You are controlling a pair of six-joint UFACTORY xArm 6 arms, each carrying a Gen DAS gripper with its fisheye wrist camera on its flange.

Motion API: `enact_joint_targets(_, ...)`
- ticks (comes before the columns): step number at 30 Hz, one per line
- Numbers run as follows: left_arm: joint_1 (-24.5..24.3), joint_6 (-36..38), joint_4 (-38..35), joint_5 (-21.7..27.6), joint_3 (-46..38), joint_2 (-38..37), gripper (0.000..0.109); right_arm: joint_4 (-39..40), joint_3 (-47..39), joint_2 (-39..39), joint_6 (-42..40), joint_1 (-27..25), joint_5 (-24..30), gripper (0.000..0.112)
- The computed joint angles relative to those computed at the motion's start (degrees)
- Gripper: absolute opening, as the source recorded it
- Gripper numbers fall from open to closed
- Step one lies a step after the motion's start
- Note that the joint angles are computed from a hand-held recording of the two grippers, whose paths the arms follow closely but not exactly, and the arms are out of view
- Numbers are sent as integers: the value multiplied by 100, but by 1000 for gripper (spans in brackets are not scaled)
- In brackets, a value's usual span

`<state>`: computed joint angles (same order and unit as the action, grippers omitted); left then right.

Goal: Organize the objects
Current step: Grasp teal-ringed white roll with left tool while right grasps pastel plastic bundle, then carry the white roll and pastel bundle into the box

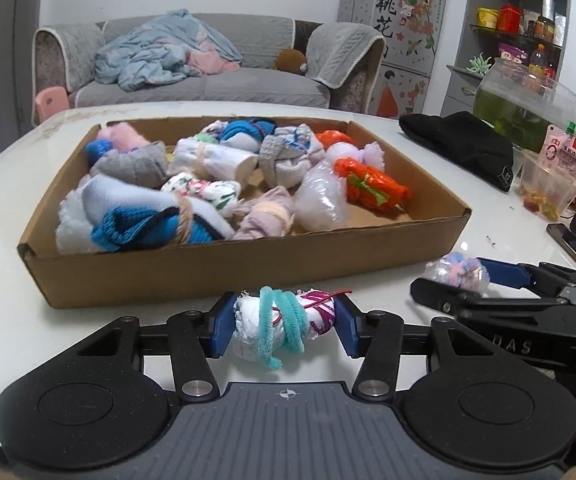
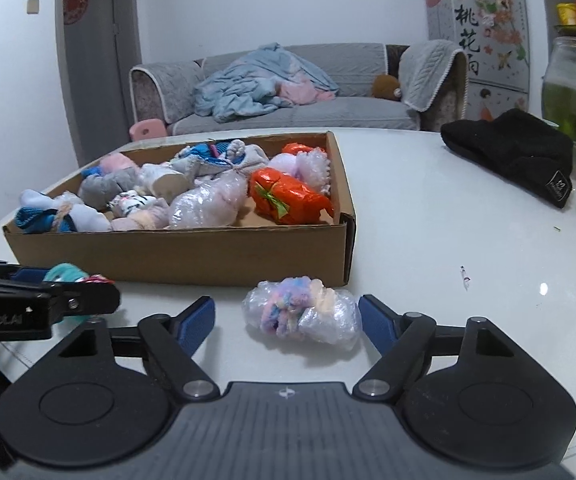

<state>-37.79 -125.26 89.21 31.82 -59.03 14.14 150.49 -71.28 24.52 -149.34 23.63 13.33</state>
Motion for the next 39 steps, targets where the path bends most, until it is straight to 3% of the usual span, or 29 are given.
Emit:
enact_joint_targets(3, 21, -45, 103, -42, 58, -42, 58, -52, 32, -11, -24, -8, 75, 55)
enact_joint_targets(8, 37, -56, 198, -122, 62, -48, 58, -682, 158, -75, 540, -52, 269, 53)
enact_joint_targets(19, -58, 306, 296, -47, 174, -415, 58, -1512, 404, -590, 959, -298, 534, 53)
enact_joint_targets(22, 12, 596, 279, -107, 192, -595, 58, -2222, 295, -621, 1535, -356, 746, 53)
enact_joint_targets(29, 472, 1581, 112, -322, 95, -926, 58, -3670, -389, -389, 2420, -447, 1325, 53)
enact_joint_targets(32, 817, 2074, -39, -683, -105, -915, 58, -4361, -851, -120, 2891, -456, 1599, 54)
enact_joint_targets(39, 1425, 3851, -1126, -1206, -630, -599, 58, -6163, -2255, 819, 4506, -372, 2115, 54)
